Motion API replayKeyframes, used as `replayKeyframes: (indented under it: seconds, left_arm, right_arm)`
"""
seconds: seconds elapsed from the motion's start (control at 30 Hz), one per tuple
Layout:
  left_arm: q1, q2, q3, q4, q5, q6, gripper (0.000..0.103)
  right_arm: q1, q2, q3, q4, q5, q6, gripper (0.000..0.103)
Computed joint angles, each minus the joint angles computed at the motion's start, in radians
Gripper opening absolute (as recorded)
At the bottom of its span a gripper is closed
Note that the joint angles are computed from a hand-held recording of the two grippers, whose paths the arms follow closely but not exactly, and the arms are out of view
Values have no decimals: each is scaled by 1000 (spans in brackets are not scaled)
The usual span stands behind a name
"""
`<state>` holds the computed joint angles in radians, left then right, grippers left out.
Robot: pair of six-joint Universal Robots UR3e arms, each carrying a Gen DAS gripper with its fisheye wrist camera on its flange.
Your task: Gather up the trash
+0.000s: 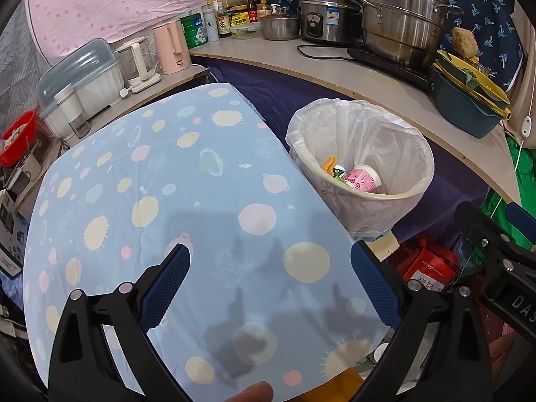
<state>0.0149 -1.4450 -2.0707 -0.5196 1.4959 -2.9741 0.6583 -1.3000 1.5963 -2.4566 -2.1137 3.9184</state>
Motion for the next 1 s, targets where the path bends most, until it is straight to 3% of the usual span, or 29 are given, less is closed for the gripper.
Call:
replayKeyframes:
  seconds: [1.0]
  left_arm:
    - [-37, -25, 9, 13, 19, -9, 93]
  right_arm:
    - [-5, -16, 38, 2, -3, 17, 96]
